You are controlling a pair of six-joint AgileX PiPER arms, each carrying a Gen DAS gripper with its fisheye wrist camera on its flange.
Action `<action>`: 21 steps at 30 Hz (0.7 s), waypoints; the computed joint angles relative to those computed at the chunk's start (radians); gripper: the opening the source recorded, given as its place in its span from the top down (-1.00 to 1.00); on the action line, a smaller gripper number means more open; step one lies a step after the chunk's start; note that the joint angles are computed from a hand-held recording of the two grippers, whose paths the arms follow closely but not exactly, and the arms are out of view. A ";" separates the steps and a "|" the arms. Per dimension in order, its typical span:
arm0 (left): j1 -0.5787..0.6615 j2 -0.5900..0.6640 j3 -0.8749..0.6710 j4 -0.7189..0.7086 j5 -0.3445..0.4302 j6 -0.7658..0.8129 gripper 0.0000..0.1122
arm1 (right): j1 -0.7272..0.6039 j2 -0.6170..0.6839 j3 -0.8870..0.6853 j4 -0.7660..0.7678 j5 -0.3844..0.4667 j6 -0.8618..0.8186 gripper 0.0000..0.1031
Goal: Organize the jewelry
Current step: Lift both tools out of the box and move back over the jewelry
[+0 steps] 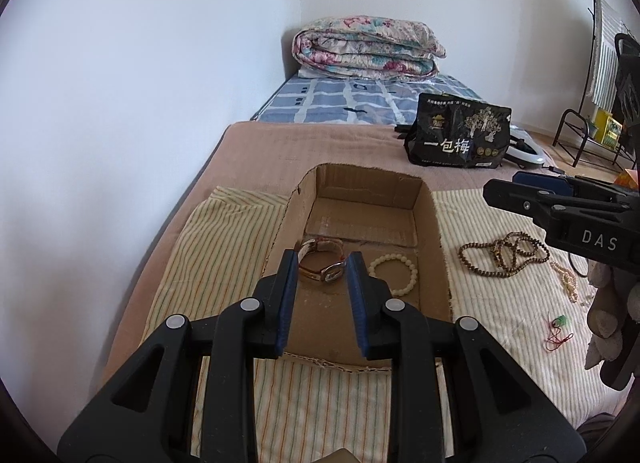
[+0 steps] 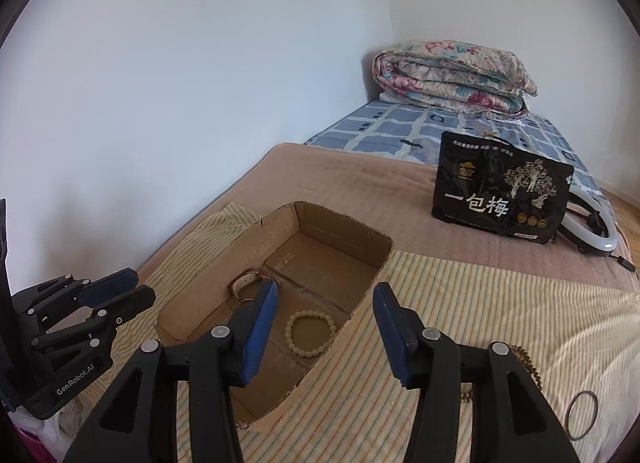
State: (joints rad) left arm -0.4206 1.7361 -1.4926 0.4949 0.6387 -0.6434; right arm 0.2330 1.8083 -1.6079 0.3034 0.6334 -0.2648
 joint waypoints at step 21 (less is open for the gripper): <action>-0.205 -0.028 -0.077 0.134 0.091 -0.114 0.31 | -0.179 -0.306 0.284 0.008 -0.065 -0.069 -0.67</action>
